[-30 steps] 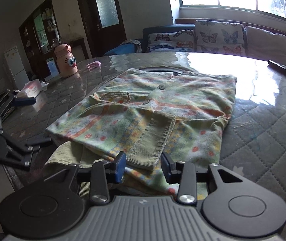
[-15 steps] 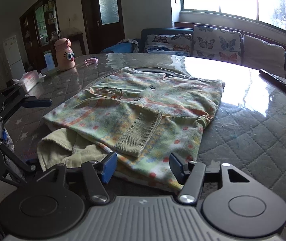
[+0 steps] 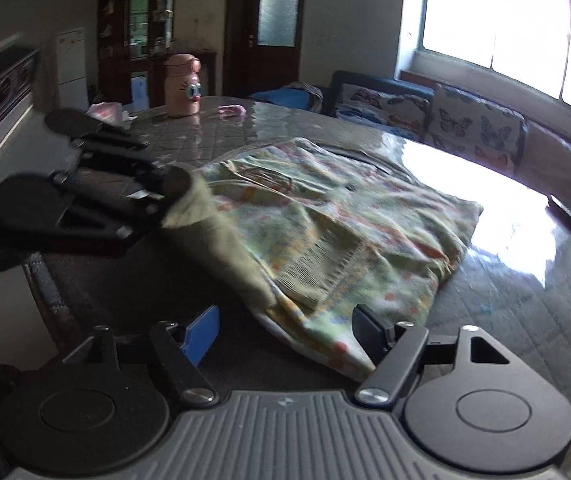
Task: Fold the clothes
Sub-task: 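Lift the hem with the right gripper and fold it toward the collar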
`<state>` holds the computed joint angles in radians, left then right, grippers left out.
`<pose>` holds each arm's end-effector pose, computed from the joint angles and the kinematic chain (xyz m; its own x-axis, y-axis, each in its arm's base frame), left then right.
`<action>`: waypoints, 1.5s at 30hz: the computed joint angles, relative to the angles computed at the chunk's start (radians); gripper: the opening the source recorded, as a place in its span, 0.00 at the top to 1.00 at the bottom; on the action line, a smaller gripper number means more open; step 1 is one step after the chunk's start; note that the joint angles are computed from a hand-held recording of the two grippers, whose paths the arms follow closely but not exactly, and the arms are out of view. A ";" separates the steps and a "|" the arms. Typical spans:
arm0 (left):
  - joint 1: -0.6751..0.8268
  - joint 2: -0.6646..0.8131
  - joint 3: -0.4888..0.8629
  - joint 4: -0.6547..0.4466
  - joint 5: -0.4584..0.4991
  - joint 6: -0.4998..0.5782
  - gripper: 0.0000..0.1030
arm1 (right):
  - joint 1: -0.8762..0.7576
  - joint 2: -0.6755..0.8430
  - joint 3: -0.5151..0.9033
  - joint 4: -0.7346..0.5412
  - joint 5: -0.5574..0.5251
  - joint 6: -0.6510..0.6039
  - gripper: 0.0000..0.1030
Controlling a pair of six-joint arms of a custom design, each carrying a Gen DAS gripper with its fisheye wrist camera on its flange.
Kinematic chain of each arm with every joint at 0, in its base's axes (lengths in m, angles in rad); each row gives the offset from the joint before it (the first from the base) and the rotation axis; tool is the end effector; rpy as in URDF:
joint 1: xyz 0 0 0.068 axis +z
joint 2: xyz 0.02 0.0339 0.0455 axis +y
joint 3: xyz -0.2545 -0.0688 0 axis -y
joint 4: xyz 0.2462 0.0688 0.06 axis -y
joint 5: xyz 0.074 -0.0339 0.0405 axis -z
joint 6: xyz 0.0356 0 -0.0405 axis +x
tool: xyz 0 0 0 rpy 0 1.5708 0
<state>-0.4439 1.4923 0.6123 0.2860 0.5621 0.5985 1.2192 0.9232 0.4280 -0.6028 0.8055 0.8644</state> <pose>0.2532 -0.1414 0.1574 0.0119 0.5222 -0.8527 0.9145 0.3392 0.2205 0.0780 0.1381 0.1644 -0.6077 -0.1265 -0.7840 -0.1155 0.9908 -0.0704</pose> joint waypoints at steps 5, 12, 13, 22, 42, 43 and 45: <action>-0.007 0.030 0.083 -0.056 0.003 -0.061 0.81 | -0.050 0.112 0.016 0.188 0.004 -0.198 0.30; 0.025 0.030 0.095 -0.083 0.022 -0.061 0.77 | -0.189 0.155 0.018 0.324 -0.105 -0.282 0.78; 0.038 0.020 0.087 -0.086 0.029 -0.049 0.73 | -0.211 0.137 0.012 0.329 -0.124 -0.278 0.80; 0.148 -0.050 -0.029 -0.015 0.006 0.061 0.31 | -0.337 -0.003 -0.010 0.350 -0.215 -0.258 0.84; 0.187 -0.037 -0.094 0.124 -0.035 0.168 0.91 | -0.228 -0.061 -0.020 0.338 -0.096 -0.212 0.90; 0.193 -0.069 -0.097 0.090 -0.022 0.170 0.91 | -0.199 -0.082 -0.019 0.310 -0.079 -0.196 0.90; 0.219 -0.147 -0.104 -0.006 0.025 0.179 0.91 | -0.129 -0.127 -0.012 0.235 -0.043 -0.151 0.90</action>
